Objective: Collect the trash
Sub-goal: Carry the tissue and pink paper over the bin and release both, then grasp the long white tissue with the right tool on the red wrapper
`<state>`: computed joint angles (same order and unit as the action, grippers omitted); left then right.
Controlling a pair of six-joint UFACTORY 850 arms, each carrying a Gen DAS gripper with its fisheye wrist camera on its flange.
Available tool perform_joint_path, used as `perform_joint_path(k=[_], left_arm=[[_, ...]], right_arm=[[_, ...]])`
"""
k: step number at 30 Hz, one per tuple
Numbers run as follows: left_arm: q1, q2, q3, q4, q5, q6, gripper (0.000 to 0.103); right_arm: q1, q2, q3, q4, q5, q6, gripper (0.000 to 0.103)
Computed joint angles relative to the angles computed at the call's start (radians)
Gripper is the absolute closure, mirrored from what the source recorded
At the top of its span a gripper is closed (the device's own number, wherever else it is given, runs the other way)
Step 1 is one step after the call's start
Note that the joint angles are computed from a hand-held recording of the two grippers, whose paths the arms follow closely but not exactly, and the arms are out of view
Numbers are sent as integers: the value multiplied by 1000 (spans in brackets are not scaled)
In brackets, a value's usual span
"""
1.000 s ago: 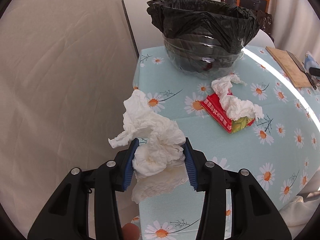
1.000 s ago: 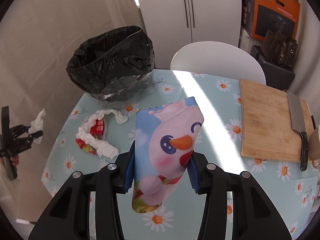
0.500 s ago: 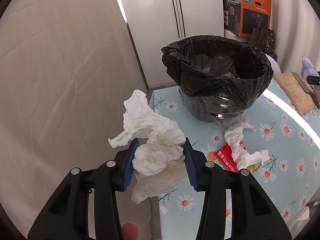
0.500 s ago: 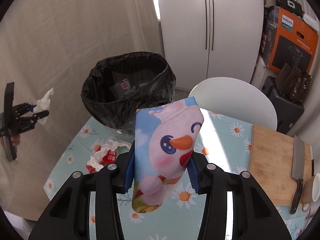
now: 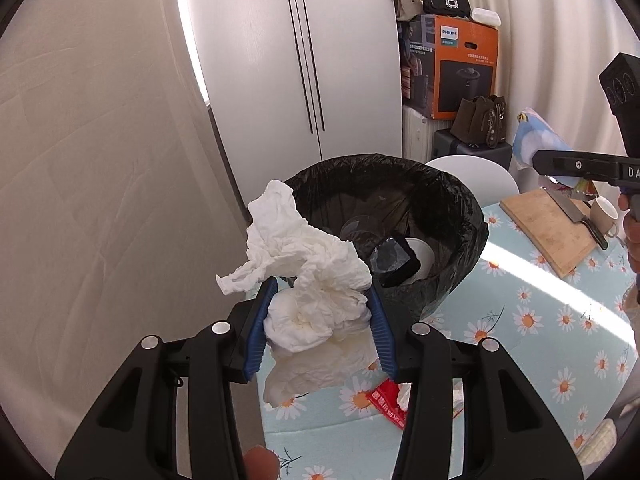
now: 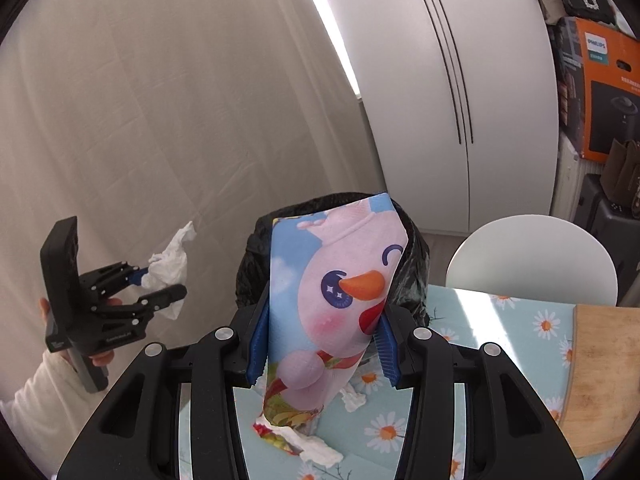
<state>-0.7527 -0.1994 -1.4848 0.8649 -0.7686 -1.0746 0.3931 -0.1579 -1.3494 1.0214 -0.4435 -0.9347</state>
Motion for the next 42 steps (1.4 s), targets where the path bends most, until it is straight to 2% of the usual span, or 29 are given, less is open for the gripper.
perform_joint_path(k=[4,7,11,15,16,17,18,19,20,21,24,27,29,32,35,37,42], left_arm=[[23,-34,-44,3,92,-22,57],[35,-71,-88,5,137,-22,57],[52,-125,-142,-25,195,6,55],[59,-183,-193,-23,194,14,54],[61,-194,-199,-13,199,0,49],[63,-202,-204,5,203,-21,42],[63,-205,-201,46,199,-64,22],[63,-205,-195,90,195,-114,6],[66,-201,-185,105,210,-139,6],[68,-197,-180,105,212,-149,6],[55,-195,-179,142,136,-191,6],[50,-177,-161,147,108,-193,6],[48,-166,-156,120,74,-189,6],[39,-134,-120,103,63,-177,6],[30,-117,-97,73,40,-119,6],[21,-102,-71,69,43,-93,6],[3,-78,-23,57,25,-93,6]], right_arm=[[-3,-18,-3,212,12,-145,61],[-2,-44,-26,289,8,-185,61],[14,-85,-75,237,29,-145,61],[28,-130,-131,101,73,-2,61],[31,-148,-155,40,71,59,61],[31,-169,-186,5,49,94,56],[31,-189,-214,-17,20,114,52],[39,-201,-231,-45,32,145,35],[48,-204,-239,-105,75,214,14],[53,-205,-244,-140,101,261,14],[44,-202,-254,-96,73,232,14],[41,-184,-240,-156,88,267,14],[32,-172,-228,-146,67,267,14],[40,-138,-184,-226,99,327,14],[45,-124,-166,-415,126,475,14],[35,-126,-161,-414,96,472,14],[31,-106,-113,-404,98,488,14]])
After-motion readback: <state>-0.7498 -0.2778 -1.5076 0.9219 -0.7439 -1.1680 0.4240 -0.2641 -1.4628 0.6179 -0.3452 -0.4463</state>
